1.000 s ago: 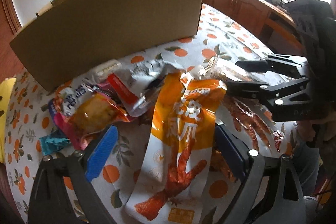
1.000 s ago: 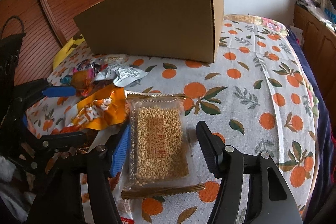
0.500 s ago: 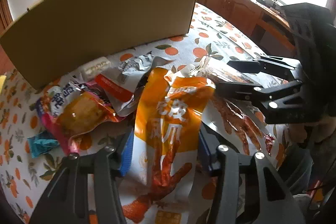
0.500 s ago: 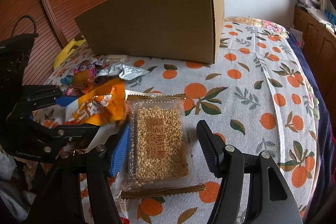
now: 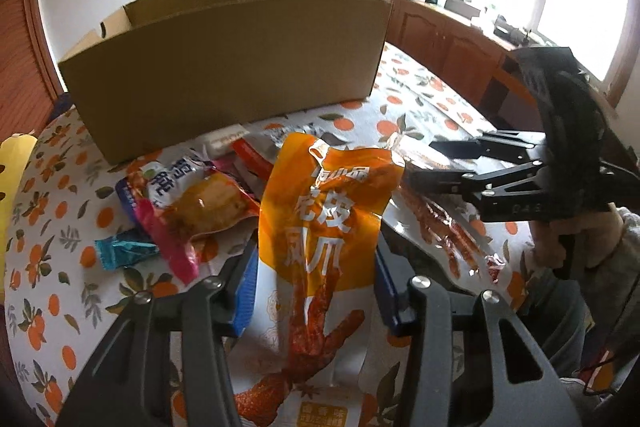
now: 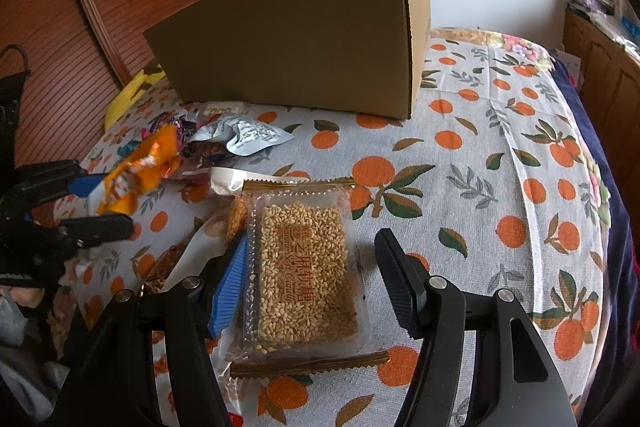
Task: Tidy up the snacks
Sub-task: 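Grasp the orange chicken-feet pouch with the left gripper while the right grasps the clear rice-cracker bar, then carry both snacks over the cardboard box and open both grippers to drop them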
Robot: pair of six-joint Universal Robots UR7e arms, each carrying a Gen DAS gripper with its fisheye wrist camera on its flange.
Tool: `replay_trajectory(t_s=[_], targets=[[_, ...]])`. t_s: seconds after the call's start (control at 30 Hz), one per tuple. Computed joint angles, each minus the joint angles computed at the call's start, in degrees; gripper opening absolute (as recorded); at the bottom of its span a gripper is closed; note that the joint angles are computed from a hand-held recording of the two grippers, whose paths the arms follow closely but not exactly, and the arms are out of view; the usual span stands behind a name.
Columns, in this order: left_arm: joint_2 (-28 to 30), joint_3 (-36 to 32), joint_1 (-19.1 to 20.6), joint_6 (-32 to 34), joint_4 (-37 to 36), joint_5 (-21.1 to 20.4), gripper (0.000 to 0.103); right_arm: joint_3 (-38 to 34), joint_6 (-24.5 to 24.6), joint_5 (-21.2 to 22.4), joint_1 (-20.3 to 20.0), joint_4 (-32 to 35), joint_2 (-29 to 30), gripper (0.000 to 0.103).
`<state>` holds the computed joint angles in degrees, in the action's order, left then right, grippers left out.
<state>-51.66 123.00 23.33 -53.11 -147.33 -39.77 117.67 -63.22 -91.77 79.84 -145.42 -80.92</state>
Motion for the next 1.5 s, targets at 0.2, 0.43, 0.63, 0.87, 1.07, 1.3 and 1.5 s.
replay_trajectory(t_s=[0.2,0.43,0.63,0.87,1.07,1.3,1.5], targets=[[-0.6,0.8,-0.7,-1.1,-0.2,1.2,0.048,0.7,-0.6,-3.3,1.2,-3.6,0.4,0.044],[-1.7,1.2,-1.7,-1.7,-0.4,3.4,0.048,1.3,-0.2,-1.4,1.4,-4.6,-1.5,0.043],[-3.1,0.9,-2.1,-0.5,-1.0,6.5,0.048,1.9,-0.4,0.7,3.0,-5.2,-3.6,0.044],[-4.3,0.1,-0.8,4.8,-4.8,9.6,0.048,0.8,1.0,2.6,4.9,-5.5,-3.5,0.044],[-4.1,-1.4,1.6,13.5,-11.6,11.8,0.048,-1.7,2.2,4.0,7.1,-5.9,-1.9,0.044],[-3.4,-3.3,4.3,23.7,-20.0,12.6,0.048,-5.1,3.1,5.3,10.0,-7.3,1.5,0.044],[-3.4,-4.4,6.6,31.2,-26.9,12.1,0.048,-7.9,3.3,6.0,11.6,-8.2,4.2,0.044]])
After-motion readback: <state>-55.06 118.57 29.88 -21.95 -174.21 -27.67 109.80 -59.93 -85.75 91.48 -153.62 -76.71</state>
